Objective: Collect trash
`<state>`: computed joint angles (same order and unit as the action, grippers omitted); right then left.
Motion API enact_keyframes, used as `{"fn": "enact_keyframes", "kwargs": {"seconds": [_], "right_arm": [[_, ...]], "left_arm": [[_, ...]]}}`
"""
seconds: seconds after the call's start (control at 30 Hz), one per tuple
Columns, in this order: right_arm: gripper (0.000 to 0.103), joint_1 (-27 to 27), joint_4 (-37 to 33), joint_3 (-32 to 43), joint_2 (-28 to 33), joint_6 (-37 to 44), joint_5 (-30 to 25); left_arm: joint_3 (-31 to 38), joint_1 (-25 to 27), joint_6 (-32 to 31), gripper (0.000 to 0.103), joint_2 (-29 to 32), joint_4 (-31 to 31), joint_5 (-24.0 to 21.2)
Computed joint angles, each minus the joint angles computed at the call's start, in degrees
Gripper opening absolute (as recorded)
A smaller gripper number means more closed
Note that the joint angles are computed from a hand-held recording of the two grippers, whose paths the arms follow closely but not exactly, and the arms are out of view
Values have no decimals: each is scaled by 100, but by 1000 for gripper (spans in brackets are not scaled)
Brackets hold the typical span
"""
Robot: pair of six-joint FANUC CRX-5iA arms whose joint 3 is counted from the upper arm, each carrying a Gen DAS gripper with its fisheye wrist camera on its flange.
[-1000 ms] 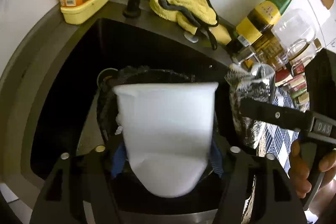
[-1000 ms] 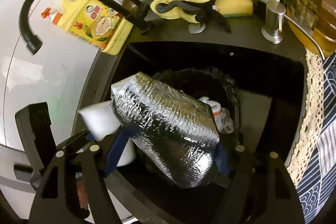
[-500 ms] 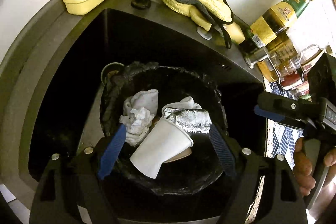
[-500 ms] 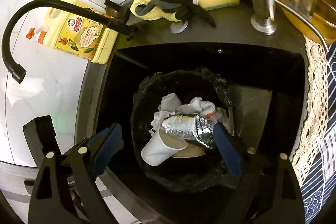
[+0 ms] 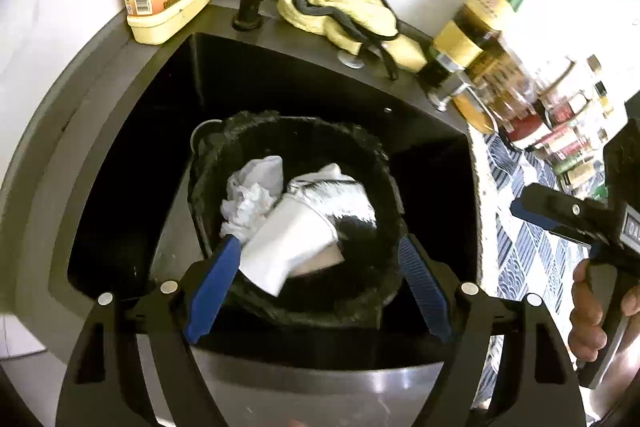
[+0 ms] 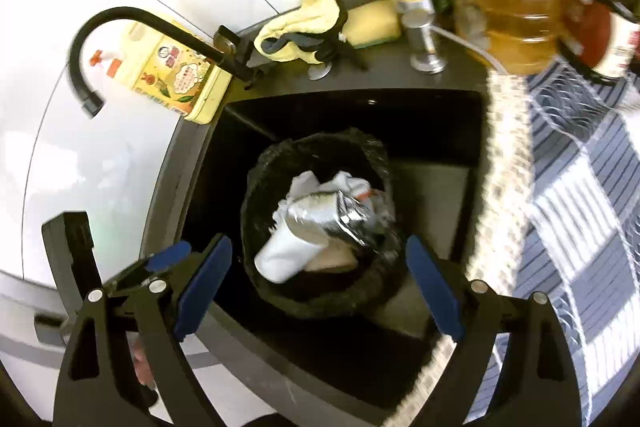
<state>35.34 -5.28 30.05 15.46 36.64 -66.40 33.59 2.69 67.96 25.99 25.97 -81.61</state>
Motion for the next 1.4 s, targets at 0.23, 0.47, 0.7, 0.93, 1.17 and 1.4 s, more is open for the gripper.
{"fn": "enact_keyframes", "kwargs": {"seconds": [0.23, 0.47, 0.7, 0.93, 1.17, 1.4], "right_arm": [[89, 325, 750, -1396, -1270, -161, 294], [98, 743, 1725, -2634, -2552, -491, 278], [98, 1436, 2818, -3638, -3694, -1083, -256], [98, 2167, 3279, -4211, -4652, -1474, -990], [98, 3310, 3882, -4664, -5403, -2280, -1797], [98, 4844, 4686, -4956, -5904, -3395, -3049]], "left_arm": [[-962, -154, -48, 79, -1002, -38, 382], [-1566, -570, 281, 84, -1915, -326, 530], [-1892, -1156, 822, 95, -2538, -880, 621], [-2005, -1983, 1536, 96, -3022, -1765, 641], [-1987, -2625, 1981, 96, -3293, -2157, 524], [-1954, -3012, 2152, 96, -3415, -2318, 510]]}}
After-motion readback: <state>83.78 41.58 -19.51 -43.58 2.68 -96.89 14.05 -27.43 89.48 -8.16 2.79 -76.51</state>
